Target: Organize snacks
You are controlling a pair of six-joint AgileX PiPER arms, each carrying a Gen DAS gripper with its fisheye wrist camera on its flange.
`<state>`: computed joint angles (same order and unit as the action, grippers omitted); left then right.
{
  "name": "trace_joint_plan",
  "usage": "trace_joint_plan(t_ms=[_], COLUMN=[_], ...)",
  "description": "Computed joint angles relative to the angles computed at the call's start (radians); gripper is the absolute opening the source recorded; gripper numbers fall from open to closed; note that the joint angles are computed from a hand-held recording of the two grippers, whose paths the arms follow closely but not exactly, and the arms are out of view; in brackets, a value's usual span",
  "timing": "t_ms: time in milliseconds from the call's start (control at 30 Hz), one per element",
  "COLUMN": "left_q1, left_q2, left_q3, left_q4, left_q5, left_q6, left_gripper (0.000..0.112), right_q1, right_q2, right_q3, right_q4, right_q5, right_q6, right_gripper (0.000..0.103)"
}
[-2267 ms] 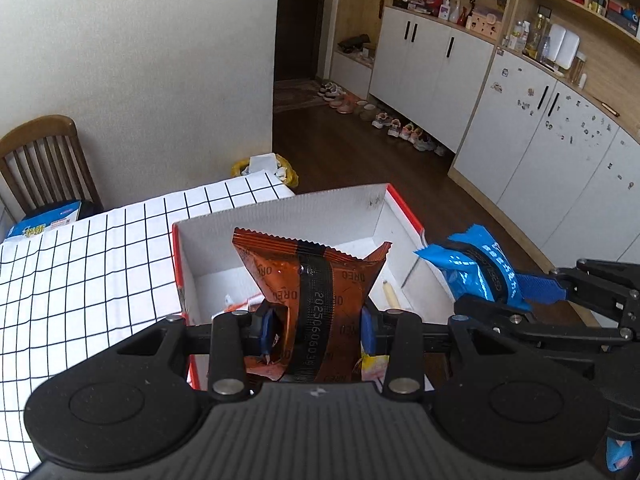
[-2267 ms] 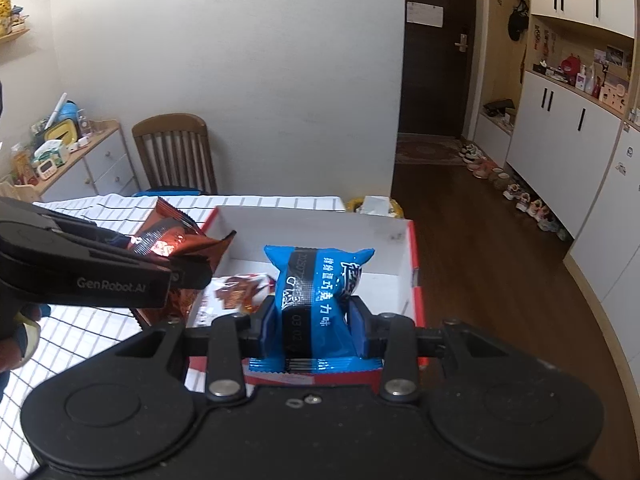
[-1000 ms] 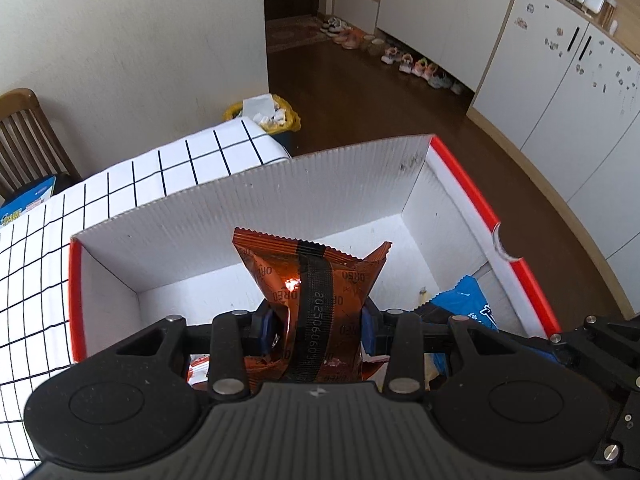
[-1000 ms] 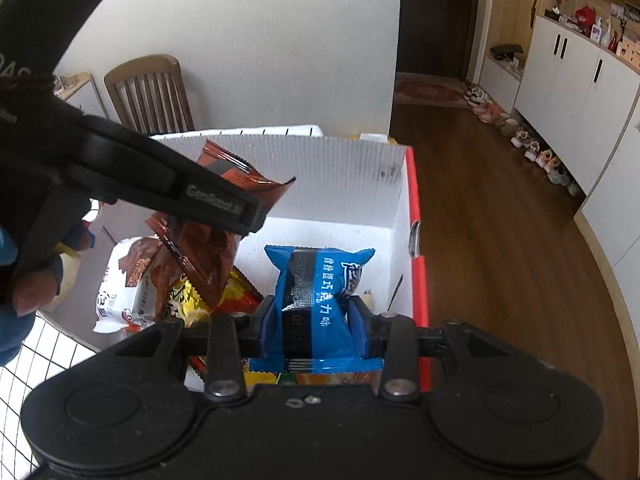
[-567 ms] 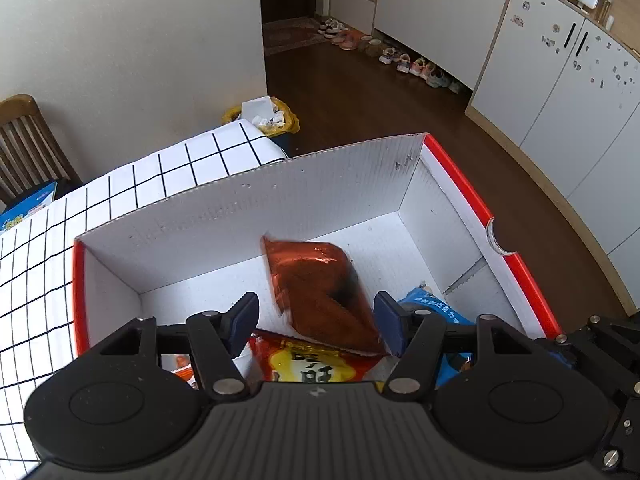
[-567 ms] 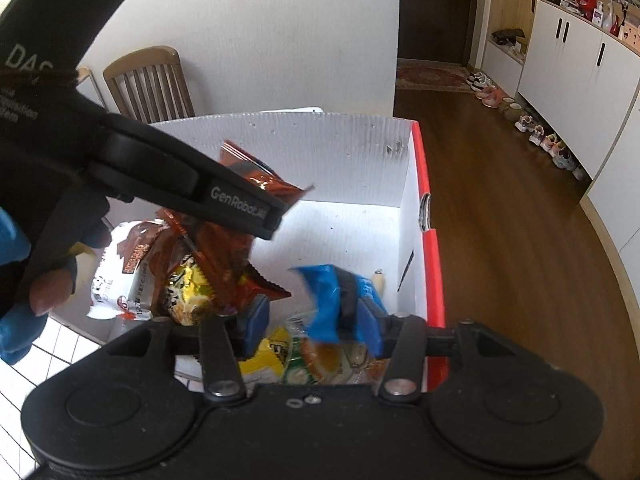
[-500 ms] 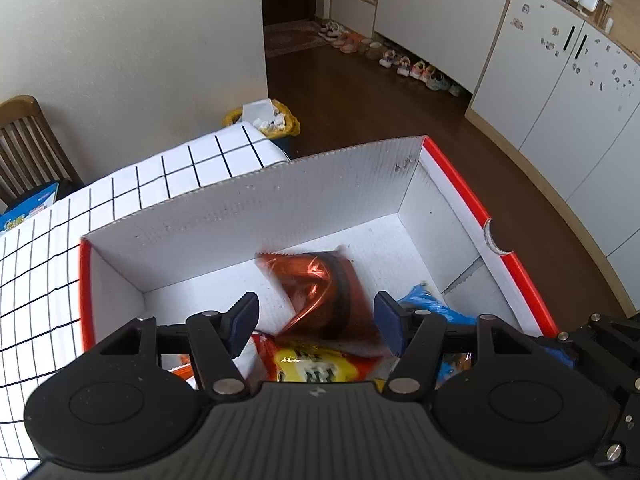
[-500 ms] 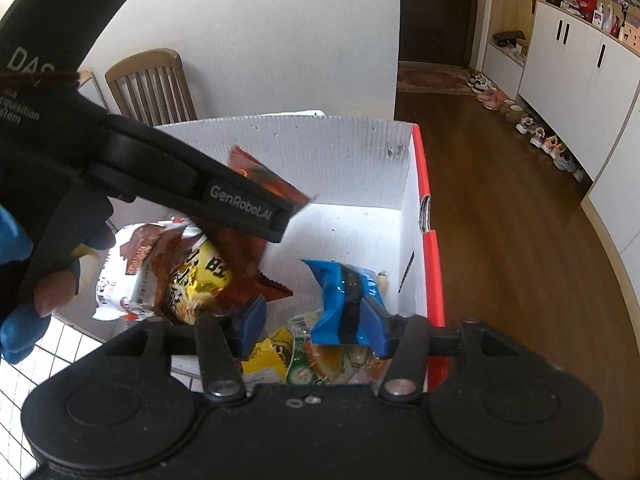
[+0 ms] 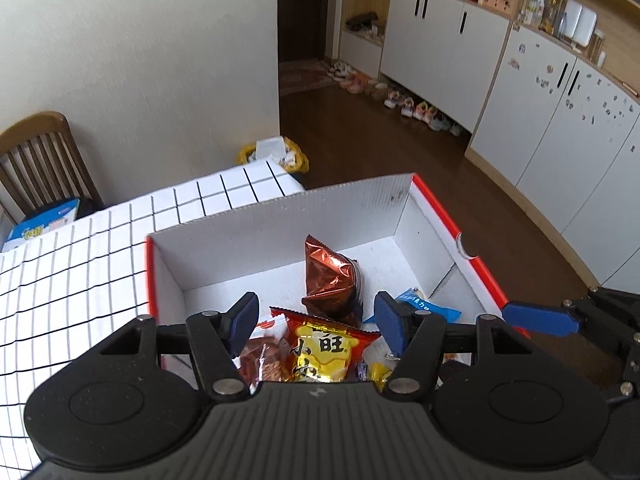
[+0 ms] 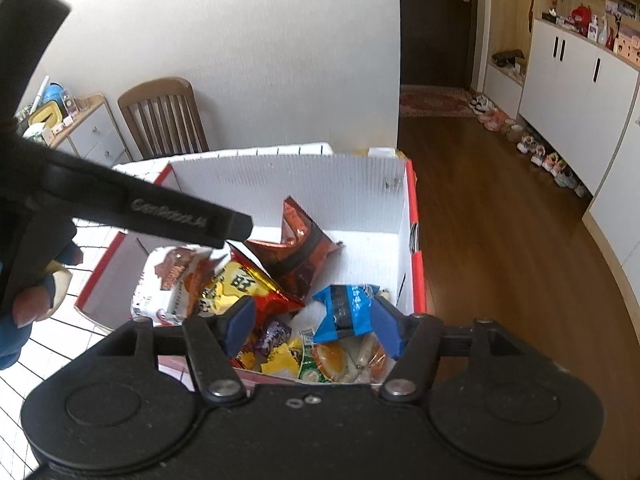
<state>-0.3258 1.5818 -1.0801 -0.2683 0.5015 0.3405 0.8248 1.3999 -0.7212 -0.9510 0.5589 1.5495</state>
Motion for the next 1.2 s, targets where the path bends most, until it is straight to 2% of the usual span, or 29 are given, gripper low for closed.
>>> trace_joint_plan(t_ms=[233,500,667,767,900,1000,1133,1200], left_q1=[0.059,0.183,0.284,0.340,0.411,0.474,0.552,0.616], left_q2=[-0.138,-0.281,-0.361,-0.407,-0.481,-0.541,-0.601,-0.622], left_q3=[0.095,0.186,0.232,0.259,0.296,0.327,0.354,0.362], left_q4=[-0.074,-0.236,-0.363,-0.419,-0.473,-0.517,-0.560,-0.597], left_q5=[0.002,0.059,0.124,0.165,0.228,0.273,0.329,0.388], left_q6=[0.081,0.269,0.409,0.483,0.560,0.624,0.674,0.720], left_gripper=[0.063,0.063,0.064,0.071,0.071,0.074,0.074,0.074], right_q1=[0.081,0.201,0.281,0.327,0.383,0.433,0.495,0.532], right_q2=[-0.054,-0.120,-0.149,-0.159,-0.162,-0.165,-0.174,-0.164], right_q3=[-0.007,-0.009,-0.007,-0.015,-0.035,-0.048,-0.053,-0.063], right_q4=[-0.029,-0.065,-0.104,-0.127,-0.148,-0.168,-0.193,-0.201], right_q5=[0.075,0.186,0.254,0.294,0.340,0.382,0.426,0.464], right_q6=[0.029,0.085,0.158,0.199,0.243,0.285,0.368,0.391], right_gripper=[0.068,0.076,0.083,0.084,0.087,0.095,0.096,0.099])
